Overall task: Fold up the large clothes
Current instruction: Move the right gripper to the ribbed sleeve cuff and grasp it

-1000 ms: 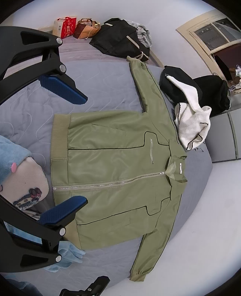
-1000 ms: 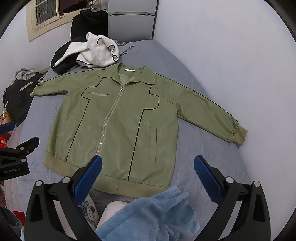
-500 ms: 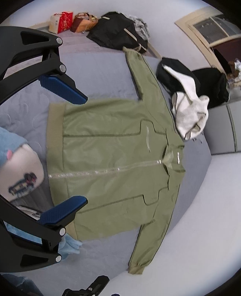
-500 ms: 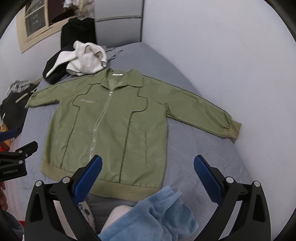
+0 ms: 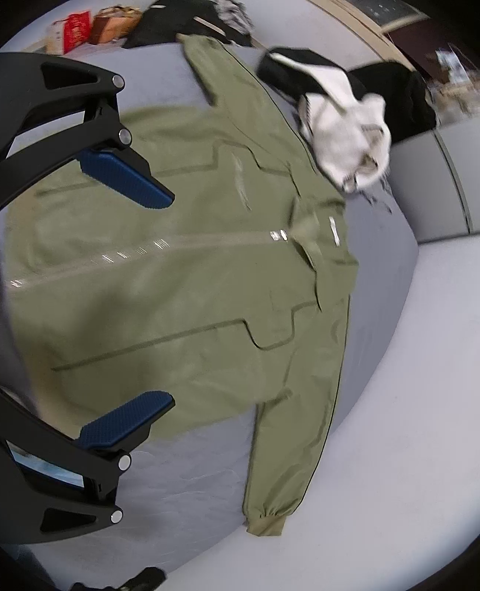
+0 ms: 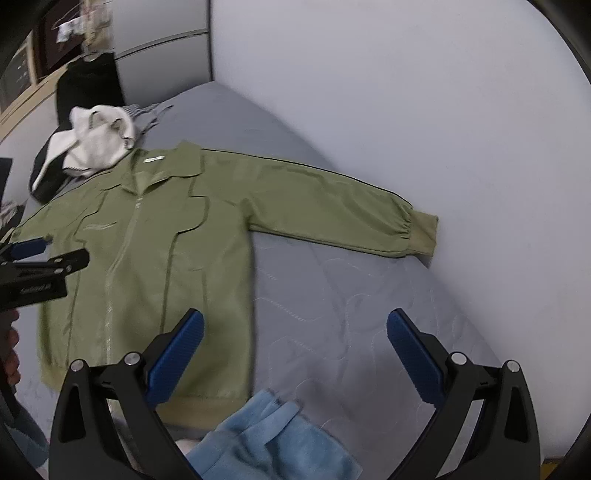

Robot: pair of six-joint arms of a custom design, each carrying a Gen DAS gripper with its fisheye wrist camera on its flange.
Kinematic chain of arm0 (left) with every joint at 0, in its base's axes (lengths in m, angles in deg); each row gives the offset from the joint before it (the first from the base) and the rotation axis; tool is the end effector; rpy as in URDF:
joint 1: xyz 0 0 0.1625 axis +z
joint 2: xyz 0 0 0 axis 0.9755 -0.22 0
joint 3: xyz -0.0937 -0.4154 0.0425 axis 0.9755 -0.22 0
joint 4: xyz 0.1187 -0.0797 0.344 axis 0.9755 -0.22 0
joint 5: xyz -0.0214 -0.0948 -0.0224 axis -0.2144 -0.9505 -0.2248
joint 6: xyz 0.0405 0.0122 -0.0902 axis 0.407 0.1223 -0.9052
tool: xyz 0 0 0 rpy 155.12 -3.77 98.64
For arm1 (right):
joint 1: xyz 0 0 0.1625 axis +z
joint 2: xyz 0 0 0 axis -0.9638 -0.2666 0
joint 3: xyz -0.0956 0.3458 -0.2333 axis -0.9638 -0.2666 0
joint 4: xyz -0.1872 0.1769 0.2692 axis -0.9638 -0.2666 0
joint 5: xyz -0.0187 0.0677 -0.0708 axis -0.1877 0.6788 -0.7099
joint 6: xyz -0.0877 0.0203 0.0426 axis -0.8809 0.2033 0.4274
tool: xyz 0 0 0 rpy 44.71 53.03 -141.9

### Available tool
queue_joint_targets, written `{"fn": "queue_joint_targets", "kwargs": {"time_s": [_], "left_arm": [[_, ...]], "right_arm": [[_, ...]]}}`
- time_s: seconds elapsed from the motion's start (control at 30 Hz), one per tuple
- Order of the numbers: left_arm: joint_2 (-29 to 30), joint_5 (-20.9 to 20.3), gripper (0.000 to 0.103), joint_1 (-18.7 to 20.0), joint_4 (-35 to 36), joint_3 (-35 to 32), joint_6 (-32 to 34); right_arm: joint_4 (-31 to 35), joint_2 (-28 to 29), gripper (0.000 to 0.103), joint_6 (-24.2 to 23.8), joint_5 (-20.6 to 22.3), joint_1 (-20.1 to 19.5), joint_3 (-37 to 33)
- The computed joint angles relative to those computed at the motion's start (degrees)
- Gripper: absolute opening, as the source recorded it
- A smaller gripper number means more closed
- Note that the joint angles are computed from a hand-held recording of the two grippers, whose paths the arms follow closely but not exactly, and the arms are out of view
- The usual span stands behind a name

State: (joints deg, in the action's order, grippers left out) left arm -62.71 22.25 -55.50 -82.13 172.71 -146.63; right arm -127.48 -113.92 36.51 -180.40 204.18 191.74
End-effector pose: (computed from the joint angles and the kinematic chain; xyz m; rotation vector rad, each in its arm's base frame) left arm -0.3813 -0.3704 0.2748 0.1094 2.2117 -0.6239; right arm 0.3485 -0.3365 0.3744 0.4882 -2.2250 0.5800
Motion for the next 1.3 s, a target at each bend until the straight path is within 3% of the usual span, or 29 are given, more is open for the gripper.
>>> {"fn": "queue_joint_targets", "kwargs": {"time_s": [0.33, 0.43, 0.8, 0.93, 1.17, 1.23, 1.3], "left_arm": [[13.54, 6.3, 0.097, 10.46, -13.33, -8.16, 22.84], [16.92, 5.8, 0.097, 13.95, -19.46, -9.75, 29.07], [25.26, 7.63, 0.097, 21.69, -28.21, -15.74, 37.88], [27.97, 6.47, 0.097, 23.65, -32.12, -16.87, 42.07], [29.38, 4.69, 0.098, 25.31, -37.21, -14.96, 43.94], [29.21, 4.67, 0.098, 25.28, -38.96, -14.08, 44.58], [29.22, 4.79, 0.098, 25.19, -39.95, -13.6, 45.24]], "right_arm": [[-9.05, 1.23, 0.098, -3.3, -1.03, -9.89, 1.47], [-12.1, 1.96, 0.098, -4.16, -0.84, -13.11, 1.79], [-24.84, 6.59, 0.098, -7.45, -0.76, -22.12, 2.7], [-29.87, 7.46, 0.098, -9.08, 0.96, -25.01, 3.22], [-42.67, 5.68, 0.098, -13.78, 10.39, -30.56, 5.33], [-47.26, 5.31, 0.098, -16.0, 14.88, -32.82, 5.67], [-49.32, 5.94, 0.098, -17.44, 16.06, -34.11, 5.02]]}}
